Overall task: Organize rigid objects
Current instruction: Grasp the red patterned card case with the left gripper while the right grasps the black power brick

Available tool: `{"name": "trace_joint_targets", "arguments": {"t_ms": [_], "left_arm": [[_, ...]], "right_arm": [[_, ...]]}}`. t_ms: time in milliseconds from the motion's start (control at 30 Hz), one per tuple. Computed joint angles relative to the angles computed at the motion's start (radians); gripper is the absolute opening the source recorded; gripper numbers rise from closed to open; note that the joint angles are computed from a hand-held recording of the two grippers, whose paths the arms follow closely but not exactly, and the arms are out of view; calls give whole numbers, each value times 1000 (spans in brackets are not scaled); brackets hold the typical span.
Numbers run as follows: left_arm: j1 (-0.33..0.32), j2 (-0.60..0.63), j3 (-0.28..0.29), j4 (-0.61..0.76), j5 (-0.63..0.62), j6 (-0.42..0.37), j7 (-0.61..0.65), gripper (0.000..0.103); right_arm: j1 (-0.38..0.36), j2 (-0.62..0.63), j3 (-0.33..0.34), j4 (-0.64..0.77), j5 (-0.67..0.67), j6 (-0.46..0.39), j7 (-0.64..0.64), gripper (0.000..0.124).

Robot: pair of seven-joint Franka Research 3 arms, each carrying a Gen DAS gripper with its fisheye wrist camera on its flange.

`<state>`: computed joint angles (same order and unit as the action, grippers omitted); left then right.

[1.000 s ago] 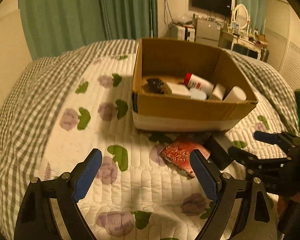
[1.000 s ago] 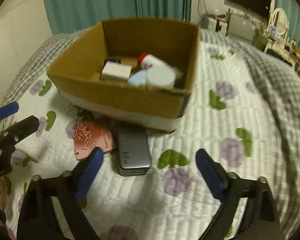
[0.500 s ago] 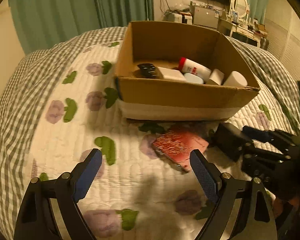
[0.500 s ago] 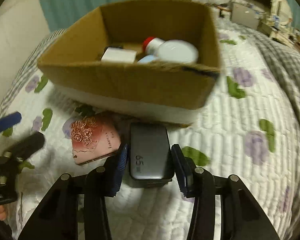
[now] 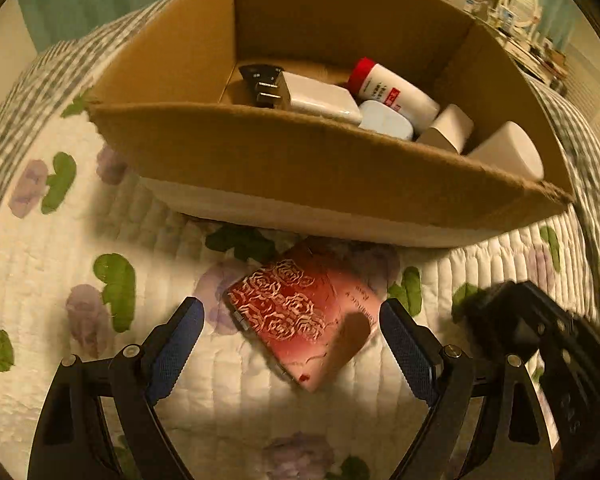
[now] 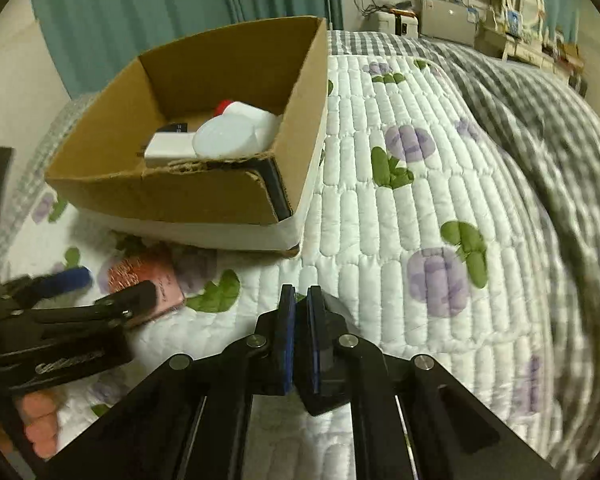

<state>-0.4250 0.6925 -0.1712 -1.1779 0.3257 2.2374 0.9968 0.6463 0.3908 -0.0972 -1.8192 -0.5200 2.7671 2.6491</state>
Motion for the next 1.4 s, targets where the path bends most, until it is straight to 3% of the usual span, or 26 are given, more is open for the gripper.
{"name": "trace_joint_targets", "arguments": {"t_ms": [167,267,333,433,500,600,633,667,733,867,1033,1300,1400], "left_arm": [[-35,110,12,175,2,-134,24,92],[-53,157,23,248,7,-176,43,92],[-63,190,32,301,6,-208,49,92],[-80,233,48,372,15,-236,67,90],[-72,190,47,299,14,-188,58,88],[-42,87,24,133,2,-89,47,70],[-32,58,17,88,0,-61,46,54],[-21,29,11,43,-3,-30,43,47],[7,-19,-11,-32,-26,25,53,37],[61,-79,-56,-119,-90,101,106,22],[-7,-31,-25,-29,-37,46,86,21],[12,-147,-33,-195,-23,158,63,14],[4,-180,-27,-233,10,178,46,10]], "right_arm": [[0,0,1,3,-5,-6,3,9],[8,-9,-8,-4,-15,-5,21,19],[25,-11,-24,6,-50,-50,56,44],[12,-18,-14,3,-76,-70,96,47],[-11,-22,6,-6,-55,-61,89,47],[-28,-28,24,-10,-40,-72,61,47],[-39,-28,34,-13,-24,-68,42,47],[-51,-29,46,-18,0,-58,17,47],[-54,-27,50,-21,23,-51,2,56],[-54,-14,60,-7,66,-64,-51,57],[-58,2,68,0,121,-51,-112,57],[6,87,35,124,67,-247,-182,56],[17,75,23,106,29,-231,-135,50]]}}
